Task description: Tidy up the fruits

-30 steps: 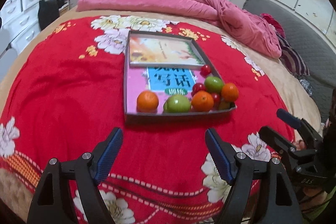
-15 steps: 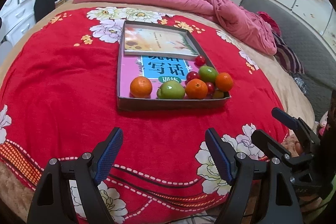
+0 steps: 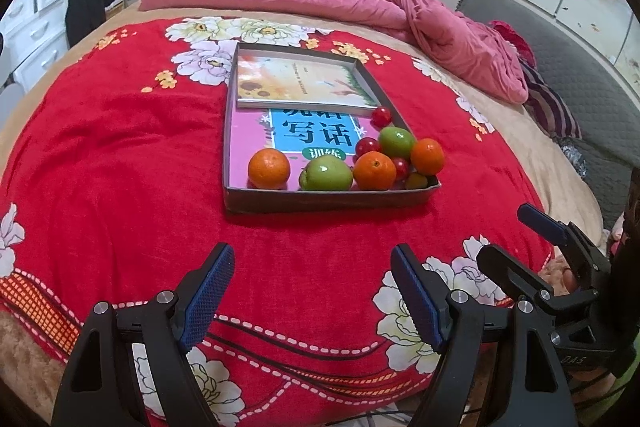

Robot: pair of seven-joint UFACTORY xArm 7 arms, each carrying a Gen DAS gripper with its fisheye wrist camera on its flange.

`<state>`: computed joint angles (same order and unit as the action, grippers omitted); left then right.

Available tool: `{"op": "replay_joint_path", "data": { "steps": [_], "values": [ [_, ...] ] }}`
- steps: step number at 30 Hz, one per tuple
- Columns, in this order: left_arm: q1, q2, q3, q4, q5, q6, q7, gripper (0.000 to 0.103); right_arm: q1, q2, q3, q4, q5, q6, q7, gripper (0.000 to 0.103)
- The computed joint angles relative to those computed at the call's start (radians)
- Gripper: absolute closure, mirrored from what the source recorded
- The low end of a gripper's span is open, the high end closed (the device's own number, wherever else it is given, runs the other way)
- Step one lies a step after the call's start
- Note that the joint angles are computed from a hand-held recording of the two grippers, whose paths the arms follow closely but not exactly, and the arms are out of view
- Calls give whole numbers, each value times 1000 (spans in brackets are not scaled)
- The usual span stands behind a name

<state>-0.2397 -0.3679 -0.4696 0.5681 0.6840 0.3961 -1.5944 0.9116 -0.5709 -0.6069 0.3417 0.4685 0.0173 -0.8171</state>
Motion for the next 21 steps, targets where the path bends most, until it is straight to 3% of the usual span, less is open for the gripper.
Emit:
{"op": "replay_joint_path", "data": {
  "steps": [21],
  "values": [
    [-13,5,7,3,-17,12,16,22,1,10,-1,6,0,-2,1,1]
  ]
}}
